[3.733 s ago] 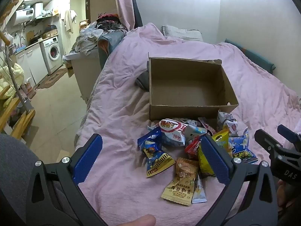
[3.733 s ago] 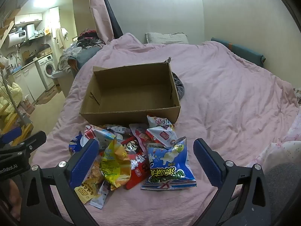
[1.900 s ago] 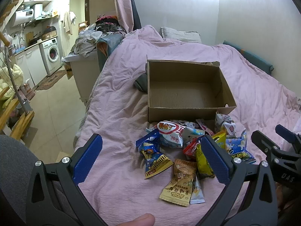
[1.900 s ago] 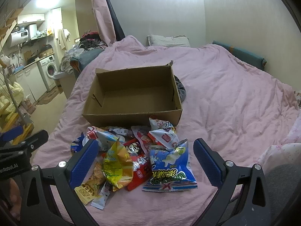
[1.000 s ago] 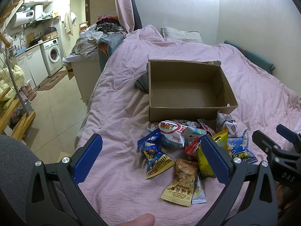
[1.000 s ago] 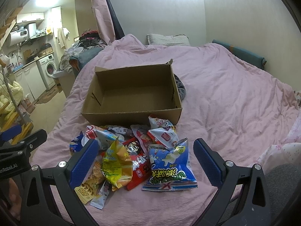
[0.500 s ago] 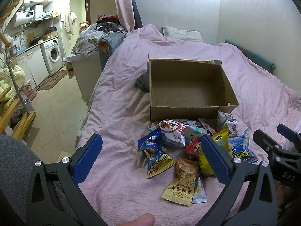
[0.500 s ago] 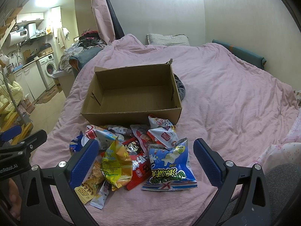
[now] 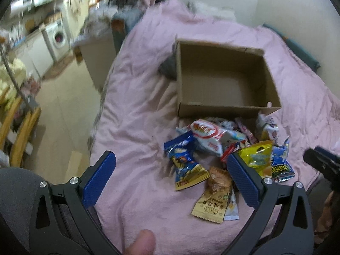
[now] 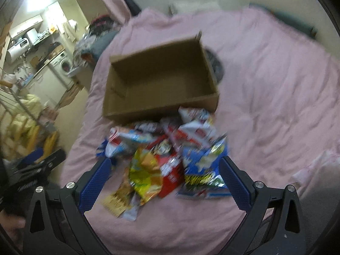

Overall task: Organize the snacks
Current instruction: 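Grasp the blue snack bag with left tool while right tool grasps yellow chip bag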

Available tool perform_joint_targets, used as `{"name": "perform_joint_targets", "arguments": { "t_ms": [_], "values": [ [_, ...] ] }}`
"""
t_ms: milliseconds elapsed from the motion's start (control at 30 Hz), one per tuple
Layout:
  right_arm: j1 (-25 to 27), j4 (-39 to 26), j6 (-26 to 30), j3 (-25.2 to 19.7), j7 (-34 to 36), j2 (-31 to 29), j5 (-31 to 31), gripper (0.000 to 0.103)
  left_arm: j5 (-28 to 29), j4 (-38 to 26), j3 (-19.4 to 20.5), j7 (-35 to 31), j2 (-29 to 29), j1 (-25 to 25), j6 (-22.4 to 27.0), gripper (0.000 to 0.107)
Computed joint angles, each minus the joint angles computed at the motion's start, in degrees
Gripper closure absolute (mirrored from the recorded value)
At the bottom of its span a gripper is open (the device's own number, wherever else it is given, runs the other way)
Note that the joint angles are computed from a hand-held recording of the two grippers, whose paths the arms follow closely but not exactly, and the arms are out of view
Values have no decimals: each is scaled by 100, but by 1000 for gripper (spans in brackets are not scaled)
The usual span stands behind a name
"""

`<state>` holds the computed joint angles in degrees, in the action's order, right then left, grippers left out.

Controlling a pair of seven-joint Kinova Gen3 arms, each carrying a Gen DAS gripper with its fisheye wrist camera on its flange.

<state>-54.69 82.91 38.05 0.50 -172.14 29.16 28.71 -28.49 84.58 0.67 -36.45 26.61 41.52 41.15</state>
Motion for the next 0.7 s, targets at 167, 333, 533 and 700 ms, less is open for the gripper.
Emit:
{"name": "perform_joint_targets", "arguments": {
  "t_ms": [167, 333, 533, 700],
  "values": [
    [1327, -52, -420, -1111, 1113, 106, -1165, 1, 1052, -675, 311, -667, 368, -771, 707, 4],
    [2417, -327, -684, -2222, 2185, 694, -2330, 22, 1849, -1346, 439, -1163, 888, -1238, 1336, 4],
    [1811, -1345, 331, -1399, 2955, 1241, -2953, 24, 2487, -1839, 515, -1461, 1430, -1428, 1710, 15],
    [1630, -1561, 375, -1096, 3465, 1401, -3329, 35, 2783, -2389, 538, -1656, 1912, -1423, 2121, 23]
  ]
}}
